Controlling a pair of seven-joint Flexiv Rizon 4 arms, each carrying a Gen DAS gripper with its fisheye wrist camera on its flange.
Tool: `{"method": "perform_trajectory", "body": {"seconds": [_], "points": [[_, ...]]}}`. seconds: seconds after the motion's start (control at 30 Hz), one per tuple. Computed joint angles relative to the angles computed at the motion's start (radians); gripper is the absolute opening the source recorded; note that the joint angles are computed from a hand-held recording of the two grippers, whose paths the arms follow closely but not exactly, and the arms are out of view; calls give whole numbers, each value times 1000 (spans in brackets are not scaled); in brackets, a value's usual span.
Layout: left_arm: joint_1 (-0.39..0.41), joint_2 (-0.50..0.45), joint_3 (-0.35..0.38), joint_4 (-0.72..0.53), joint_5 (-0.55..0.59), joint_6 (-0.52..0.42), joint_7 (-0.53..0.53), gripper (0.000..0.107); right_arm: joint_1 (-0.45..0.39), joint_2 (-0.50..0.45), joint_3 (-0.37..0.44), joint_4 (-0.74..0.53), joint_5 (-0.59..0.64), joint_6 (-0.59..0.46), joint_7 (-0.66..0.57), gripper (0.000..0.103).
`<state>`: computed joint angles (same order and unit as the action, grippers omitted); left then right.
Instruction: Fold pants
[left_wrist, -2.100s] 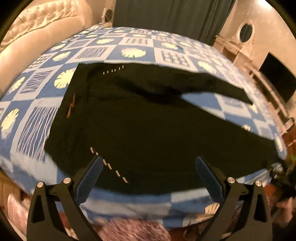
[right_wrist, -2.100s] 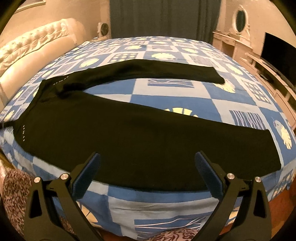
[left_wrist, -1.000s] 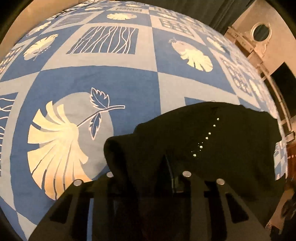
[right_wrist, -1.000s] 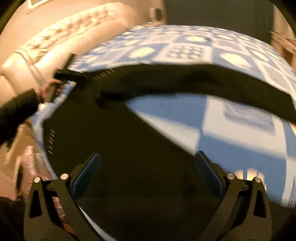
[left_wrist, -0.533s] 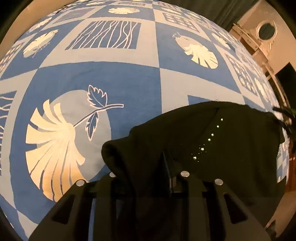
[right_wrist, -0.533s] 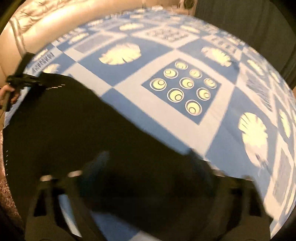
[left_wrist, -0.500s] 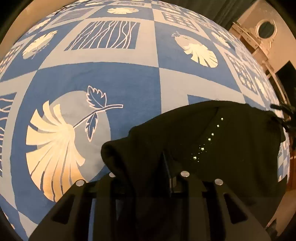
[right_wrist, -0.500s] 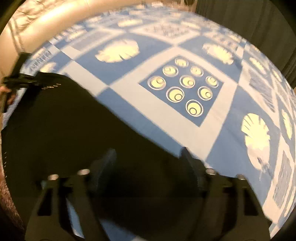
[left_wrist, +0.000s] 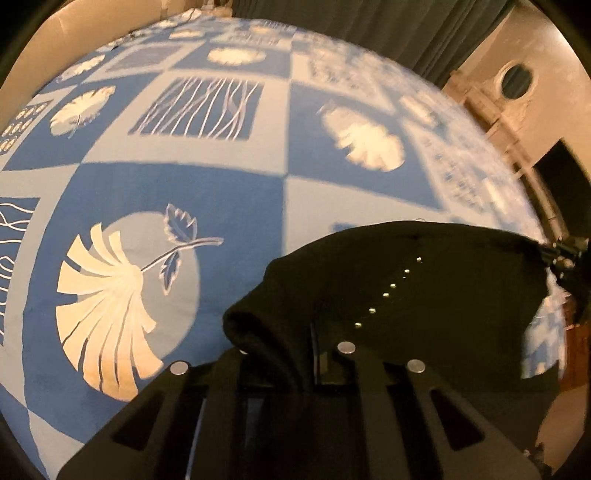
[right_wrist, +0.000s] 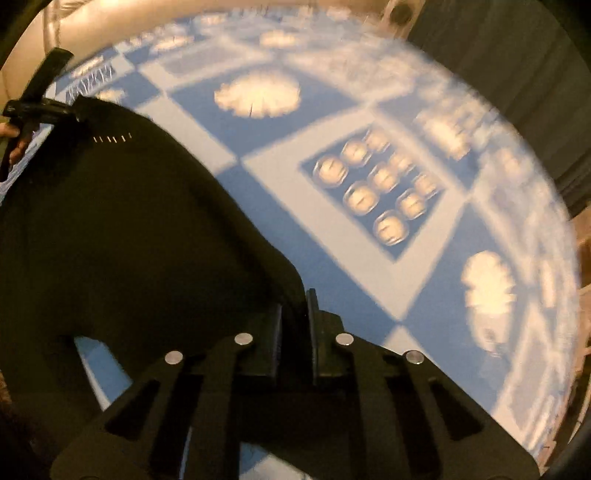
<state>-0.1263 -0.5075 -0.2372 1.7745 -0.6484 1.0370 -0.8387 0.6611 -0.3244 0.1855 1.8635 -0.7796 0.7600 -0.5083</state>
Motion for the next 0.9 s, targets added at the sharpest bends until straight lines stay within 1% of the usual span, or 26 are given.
{"method": "perform_trajectory", "body": {"seconds": [0.07, 0.1, 0.13, 0.17, 0.2, 0.23, 0.27, 0.3, 0.33, 0.4, 0.47, 0.53, 0.57, 0.6, 0.63, 0.67, 0.7, 0.73, 0.77, 0.8, 0.83, 0.9], "points": [[45, 61, -64, 71, -118, 23, 105, 11, 44, 50, -2, 33, -93, -55, 91, 11], [63, 99, -91, 111, -198, 27, 172, 11, 81, 86, 12, 57, -154, -120, 162, 11], [66, 127, -102, 137, -259, 27, 216, 11, 99, 94, 28, 59, -185, -169, 189, 11], [76, 173, -113, 180, -336, 17, 276, 11, 134, 104, 52, 65, -222, -245, 225, 11], [74, 199, -112, 204, -385, 7, 314, 11, 159, 108, 73, 71, -240, -298, 260, 11], [76, 250, -109, 255, -456, -8, 368, 11, 185, 107, 97, 76, -244, -343, 296, 11], [66, 283, -97, 290, -485, -20, 386, 11, 211, 101, 116, 79, -253, -380, 336, 11], [55, 307, -83, 315, -504, -29, 398, 11, 234, 92, 131, 83, -254, -403, 384, 11], [45, 352, -65, 368, -534, -44, 424, 11, 261, 80, 150, 90, -238, -419, 437, 11], [23, 401, -28, 430, -544, -67, 446, 11, 308, 52, 176, 94, -201, -429, 532, 11], [-1, 443, 13, 499, -525, -76, 441, 14, 336, 23, 186, 97, -158, -402, 596, 11], [-21, 464, 53, 558, -493, -80, 406, 23, 354, 1, 185, 109, -132, -366, 653, 13], [-30, 468, 72, 578, -477, -77, 396, 26, 359, -3, 184, 117, -123, -342, 681, 17], [-40, 472, 90, 600, -438, -63, 368, 31, 360, 1, 181, 135, -125, -296, 740, 20], [-52, 478, 108, 623, -408, -43, 343, 38, 362, 8, 176, 150, -136, -261, 792, 26], [-67, 486, 123, 644, -414, -25, 339, 43, 353, 28, 169, 182, -160, -184, 882, 38], [-79, 500, 141, 665, -423, -17, 326, 56, 335, 49, 155, 221, -207, -91, 982, 46], [-87, 510, 160, 678, -444, -29, 316, 63, 328, 66, 146, 249, -253, -38, 1079, 60], [-92, 526, 179, 694, -507, -54, 319, 65, 318, 89, 131, 284, -325, 22, 1217, 65], [-94, 541, 196, 709, -561, -75, 310, 69, 296, 100, 131, 307, -394, 69, 1326, 65], [-94, 550, 208, 720, -591, -94, 300, 75, 289, 119, 98, 340, -496, 143, 1489, 65], [-90, 569, 227, 739, -666, -132, 249, 77, 261, 116, 94, 358, -684, 179, 1772, 65]]}}
